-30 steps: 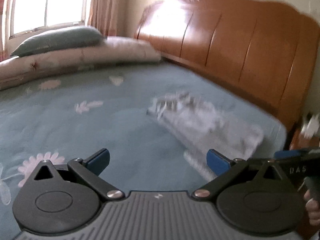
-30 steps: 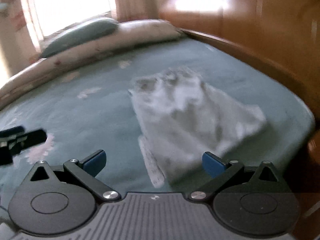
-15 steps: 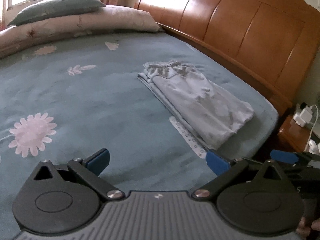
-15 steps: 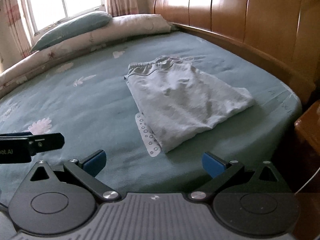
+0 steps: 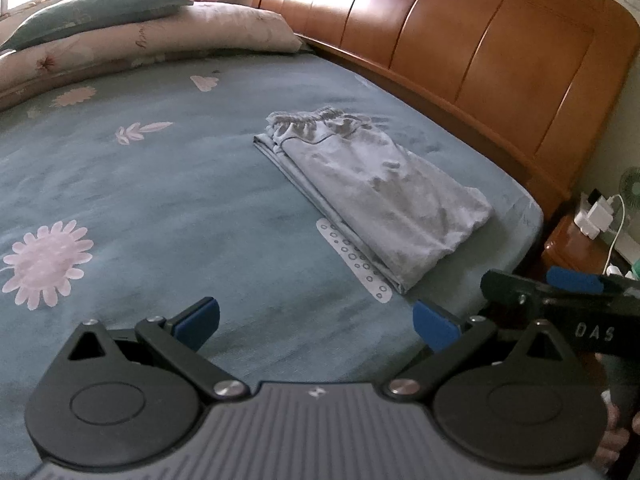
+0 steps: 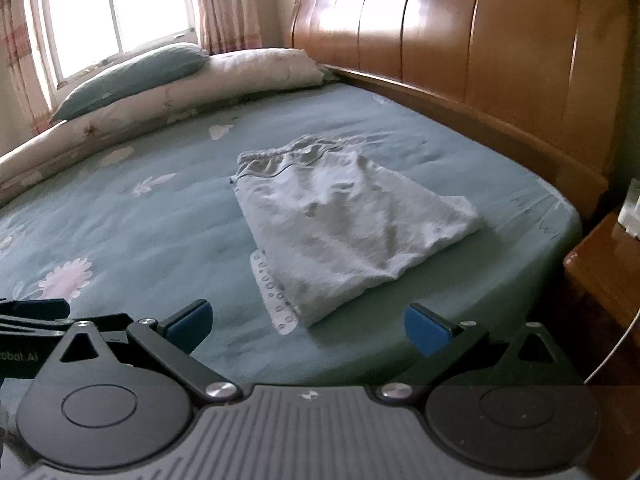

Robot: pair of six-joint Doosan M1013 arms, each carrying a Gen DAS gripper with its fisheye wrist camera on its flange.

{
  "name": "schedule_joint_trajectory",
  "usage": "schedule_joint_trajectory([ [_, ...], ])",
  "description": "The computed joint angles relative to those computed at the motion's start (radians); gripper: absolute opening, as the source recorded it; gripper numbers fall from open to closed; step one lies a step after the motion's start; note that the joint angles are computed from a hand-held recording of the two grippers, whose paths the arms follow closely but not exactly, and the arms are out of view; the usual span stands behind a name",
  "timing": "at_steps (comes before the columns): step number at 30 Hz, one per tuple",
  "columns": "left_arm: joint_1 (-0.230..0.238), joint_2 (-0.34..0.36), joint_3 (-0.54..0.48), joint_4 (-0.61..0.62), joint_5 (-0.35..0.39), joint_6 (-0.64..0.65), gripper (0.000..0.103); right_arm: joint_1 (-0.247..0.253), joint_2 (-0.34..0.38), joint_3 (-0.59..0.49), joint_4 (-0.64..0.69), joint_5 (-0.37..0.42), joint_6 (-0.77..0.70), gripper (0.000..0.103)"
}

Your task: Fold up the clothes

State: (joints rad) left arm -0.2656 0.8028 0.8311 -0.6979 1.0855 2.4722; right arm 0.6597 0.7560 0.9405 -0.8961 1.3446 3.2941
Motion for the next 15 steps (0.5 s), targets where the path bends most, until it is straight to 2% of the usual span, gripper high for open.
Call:
schedule_joint_trajectory([
  [15, -0.064, 0.034, -0.045, 0.065, 0.059, 0.016, 0.102, -0.023, -0.051, 0.082, -0.005, 0.057, 0.056, 0.103],
])
